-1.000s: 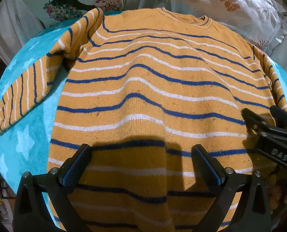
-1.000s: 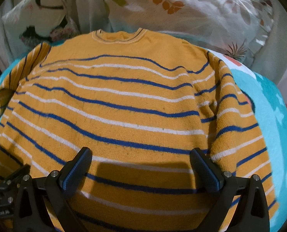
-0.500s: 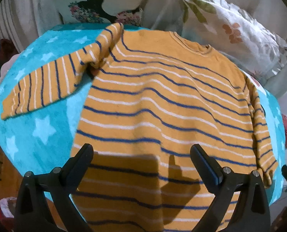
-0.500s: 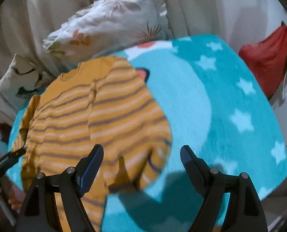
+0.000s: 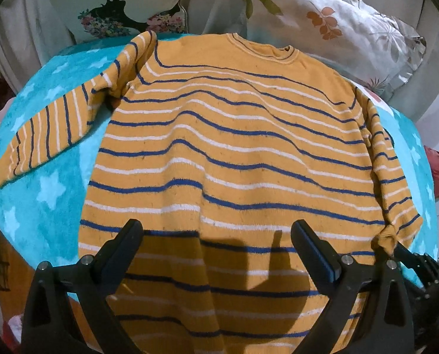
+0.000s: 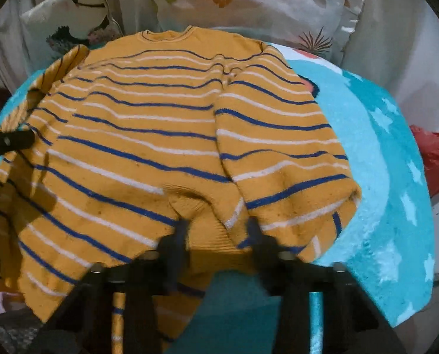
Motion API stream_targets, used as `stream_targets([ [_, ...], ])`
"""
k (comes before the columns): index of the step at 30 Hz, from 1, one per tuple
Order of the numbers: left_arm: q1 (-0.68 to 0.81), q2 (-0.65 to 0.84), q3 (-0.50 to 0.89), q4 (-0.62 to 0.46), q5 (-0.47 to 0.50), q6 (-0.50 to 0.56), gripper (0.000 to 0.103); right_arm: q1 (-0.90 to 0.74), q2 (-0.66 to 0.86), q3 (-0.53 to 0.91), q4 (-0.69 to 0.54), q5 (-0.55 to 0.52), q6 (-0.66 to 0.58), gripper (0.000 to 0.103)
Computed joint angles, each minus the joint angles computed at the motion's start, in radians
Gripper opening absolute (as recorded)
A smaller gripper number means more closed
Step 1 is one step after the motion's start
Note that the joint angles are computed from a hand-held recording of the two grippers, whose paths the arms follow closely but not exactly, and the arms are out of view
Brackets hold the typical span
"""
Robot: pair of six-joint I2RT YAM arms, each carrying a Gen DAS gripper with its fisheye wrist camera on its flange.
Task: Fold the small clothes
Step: 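Grasp the sweater sleeve cuff with the right gripper, then carry the held sleeve across the sweater body with the right gripper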
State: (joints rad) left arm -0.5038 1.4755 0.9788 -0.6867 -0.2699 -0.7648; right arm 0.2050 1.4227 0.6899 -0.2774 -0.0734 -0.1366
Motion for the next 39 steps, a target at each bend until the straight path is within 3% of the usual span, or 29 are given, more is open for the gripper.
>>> stream_targets([
  [2, 0.006, -0.004, 0.001, 0.002, 0.002, -0.005, 0.1, -0.083, -0.032, 0.04, -0.08, -0.077, -0.029, 0.013],
  [6, 0.021, -0.007, 0.005, 0.016, 0.004, -0.009, 0.1, -0.326, -0.113, 0.12, -0.222, -0.173, -0.118, 0.012],
  [10, 0.03, 0.01, 0.011, 0.038, 0.015, -0.004, 0.1, -0.536, -0.096, 0.195, -0.204, -0.057, -0.206, 0.013],
  [13, 0.027, 0.04, 0.029, 0.046, 0.027, 0.003, 0.1, -0.627, -0.015, 0.215, -0.105, 0.13, -0.193, 0.015],
  [15, 0.02, 0.058, 0.045, 0.047, 0.027, 0.009, 0.1, -0.685, 0.007, 0.23, -0.108, 0.127, -0.157, 0.023],
  [16, 0.018, 0.065, 0.053, 0.047, 0.027, 0.012, 0.1, -0.72, 0.008, 0.241, -0.133, 0.066, -0.134, 0.026],
  [18, 0.013, 0.077, 0.064, 0.047, 0.025, 0.017, 0.1, -0.801, 0.024, 0.261, -0.197, -0.127, -0.104, 0.052],
  [20, 0.012, 0.09, 0.075, 0.045, 0.026, 0.02, 0.1, -0.878, 0.076, 0.294, -0.254, -0.318, -0.07, 0.06],
  [21, 0.01, 0.093, 0.077, 0.044, 0.026, 0.02, 0.1, -0.893, 0.097, 0.303, -0.257, -0.349, -0.042, 0.06],
  [25, 0.009, 0.119, 0.09, 0.04, 0.038, 0.025, 0.1, -0.847, 0.141, 0.325, -0.2, -0.292, 0.029, 0.061],
  [27, 0.008, 0.127, 0.093, 0.038, 0.043, 0.029, 0.1, -0.837, 0.229, 0.397, -0.205, -0.29, 0.064, 0.069],
  [31, 0.004, 0.129, 0.09, 0.041, 0.042, 0.03, 0.1, -0.766, 0.461, 0.581, -0.245, -0.213, 0.147, 0.07],
  [32, 0.004, 0.128, 0.089, 0.04, 0.041, 0.029, 0.1, -0.75, 0.498, 0.614, -0.258, -0.183, 0.14, 0.062],
  [33, 0.004, 0.127, 0.088, 0.04, 0.041, 0.029, 0.1, -0.731, 0.539, 0.655, -0.285, -0.194, 0.127, 0.024],
  [34, 0.006, 0.123, 0.085, 0.04, 0.04, 0.029, 0.1, -0.723, 0.558, 0.687, -0.316, -0.209, 0.111, 0.007],
  [39, 0.025, 0.121, 0.09, 0.04, 0.037, 0.025, 0.1, -0.721, 0.478, 0.793, -0.363, -0.329, 0.072, 0.001],
])
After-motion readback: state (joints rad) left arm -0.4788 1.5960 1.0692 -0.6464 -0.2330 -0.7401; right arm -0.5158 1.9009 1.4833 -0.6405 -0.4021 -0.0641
